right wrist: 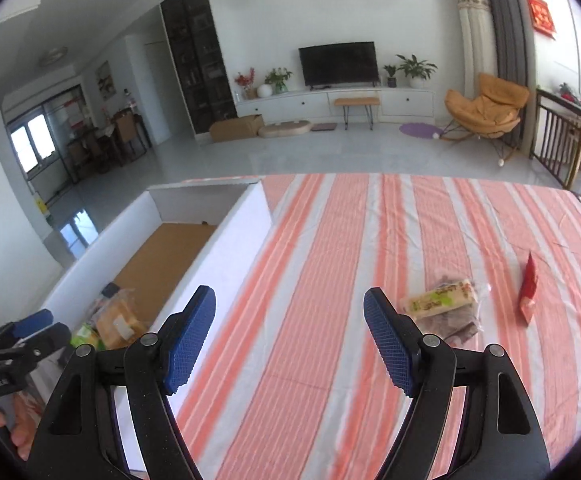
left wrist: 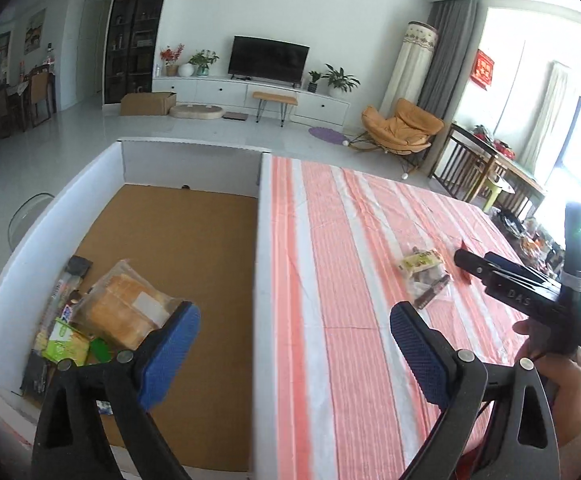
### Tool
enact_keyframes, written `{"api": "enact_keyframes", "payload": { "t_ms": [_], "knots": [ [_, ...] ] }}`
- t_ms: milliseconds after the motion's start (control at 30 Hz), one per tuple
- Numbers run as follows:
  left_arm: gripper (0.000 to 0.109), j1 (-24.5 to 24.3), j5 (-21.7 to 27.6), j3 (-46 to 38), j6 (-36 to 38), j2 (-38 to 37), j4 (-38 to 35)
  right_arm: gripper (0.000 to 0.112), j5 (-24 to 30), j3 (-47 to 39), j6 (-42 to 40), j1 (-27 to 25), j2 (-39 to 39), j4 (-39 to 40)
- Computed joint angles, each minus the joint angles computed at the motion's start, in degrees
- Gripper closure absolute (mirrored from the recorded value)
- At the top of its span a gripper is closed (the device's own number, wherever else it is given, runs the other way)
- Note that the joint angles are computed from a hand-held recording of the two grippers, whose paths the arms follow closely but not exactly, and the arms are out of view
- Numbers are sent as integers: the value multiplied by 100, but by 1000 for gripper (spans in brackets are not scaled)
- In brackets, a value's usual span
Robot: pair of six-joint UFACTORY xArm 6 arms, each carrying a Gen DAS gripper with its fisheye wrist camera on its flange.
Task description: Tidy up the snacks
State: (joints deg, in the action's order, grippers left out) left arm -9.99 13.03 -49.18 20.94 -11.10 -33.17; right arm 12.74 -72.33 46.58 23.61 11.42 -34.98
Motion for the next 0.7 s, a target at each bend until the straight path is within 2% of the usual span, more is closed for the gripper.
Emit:
{"api": "enact_keyframes", "payload": {
  "t_ms": [67,167,233,300,367,433,500,600,633,700],
  "knots": [
    [7,-493,210,-172,397,213,-254,33,219,533,1025,-402,-239,-1050],
    [7,-1002,623,-602,302,881,9,33,460,1151,1638,-868,-383,-1421],
    [7,-1212,653,-1006,-177,1543,560,33,470,1486,1436,-1175,-432,-1020],
    [7,-1312,469,-1356,-1158,2143,1543,33,374,1794,1602,-1362,-515,-1053],
    [7,-1252,267,-1657,-2040,2610,2438,33,277,1987,2089,-1492,-589,-1321],
    [7,-1130,90,-1871,-2567,2934,2964,33,11,2130,2212,-1602,-684,-1300],
    [7,-997,-20,-2088,-3031,3195,3453,33,131,2087,2690,-1599,-682,-1800],
    [7,-824,-14,-2382,-3877,3476,4423,33,184,1961,2732,-1587,-526,-1855],
    [7,-801,43,-2456,-3928,3547,4464,32,203,1945,2701,-1583,-501,-1850],
    [7,-786,126,-2512,-3658,3624,4075,32,301,1874,2728,-1551,-441,-1943]
  ]
}}
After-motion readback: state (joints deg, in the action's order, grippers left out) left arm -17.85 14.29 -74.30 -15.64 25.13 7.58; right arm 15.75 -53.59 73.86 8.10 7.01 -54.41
